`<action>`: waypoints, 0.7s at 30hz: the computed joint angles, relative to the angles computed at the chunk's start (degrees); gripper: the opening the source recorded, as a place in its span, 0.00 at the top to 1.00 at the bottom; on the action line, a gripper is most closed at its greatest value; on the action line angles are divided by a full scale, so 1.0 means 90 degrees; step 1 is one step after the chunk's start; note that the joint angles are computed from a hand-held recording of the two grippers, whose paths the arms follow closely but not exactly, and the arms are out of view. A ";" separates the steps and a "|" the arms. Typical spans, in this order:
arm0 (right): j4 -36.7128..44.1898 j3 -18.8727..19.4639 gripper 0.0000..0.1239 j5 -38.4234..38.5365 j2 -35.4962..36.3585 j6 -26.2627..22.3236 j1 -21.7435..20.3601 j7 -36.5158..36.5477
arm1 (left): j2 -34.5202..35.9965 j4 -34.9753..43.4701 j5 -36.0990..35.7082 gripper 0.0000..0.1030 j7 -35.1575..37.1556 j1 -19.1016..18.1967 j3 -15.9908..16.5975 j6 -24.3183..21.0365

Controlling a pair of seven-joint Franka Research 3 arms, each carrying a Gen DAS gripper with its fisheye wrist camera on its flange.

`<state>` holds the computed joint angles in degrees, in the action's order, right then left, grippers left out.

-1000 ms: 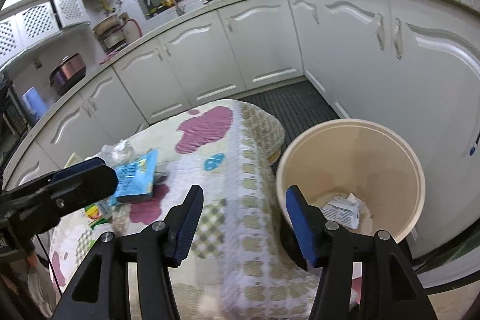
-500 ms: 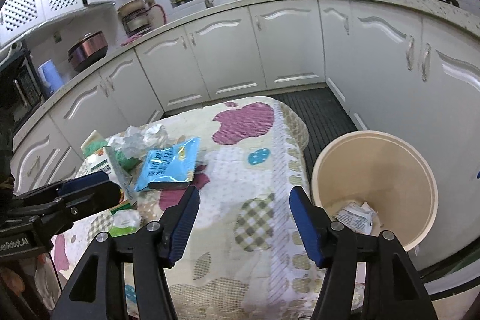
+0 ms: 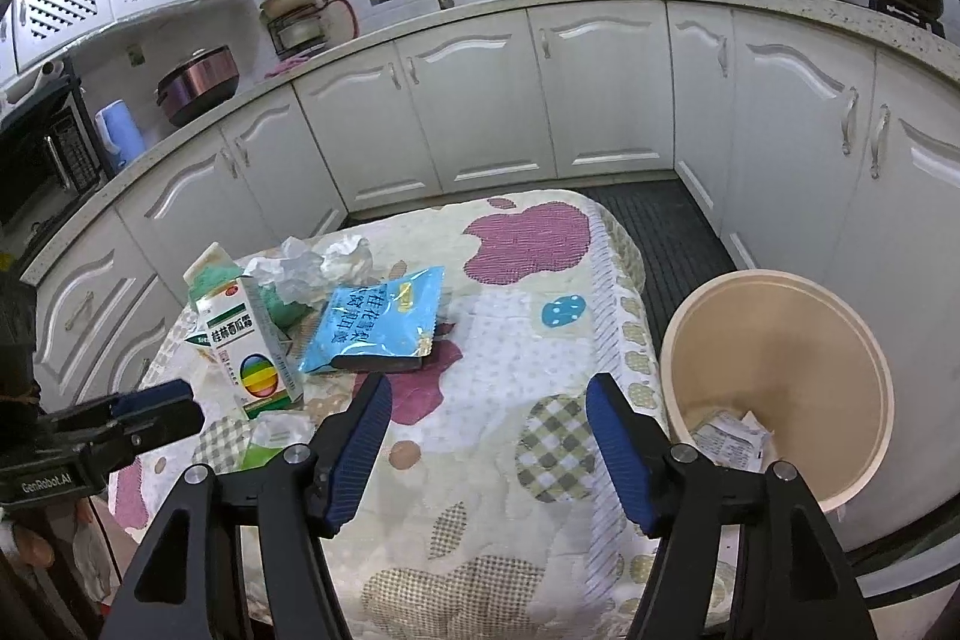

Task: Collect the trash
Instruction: 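Move both tools back over the table toward the remaining items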

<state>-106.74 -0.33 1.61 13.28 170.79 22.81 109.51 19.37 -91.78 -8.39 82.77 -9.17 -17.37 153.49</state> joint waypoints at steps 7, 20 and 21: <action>0.0315 0.0554 0.47 0.0995 0.0295 -0.0187 -0.0356 -0.0852 | -0.0090 -0.0370 -0.0878 0.37 0.0539 0.0350 -0.0230 -0.0076; 0.1959 0.0925 0.47 0.2095 0.1514 -0.1028 -0.0555 -0.1947 | 0.0640 0.0191 -0.0713 0.37 0.0143 0.0156 -0.0119 -0.0483; 0.2140 0.0963 0.47 0.2195 0.1641 -0.1096 -0.0587 -0.2014 | 0.0658 0.0192 -0.0704 0.37 0.0137 0.0163 -0.0134 -0.0419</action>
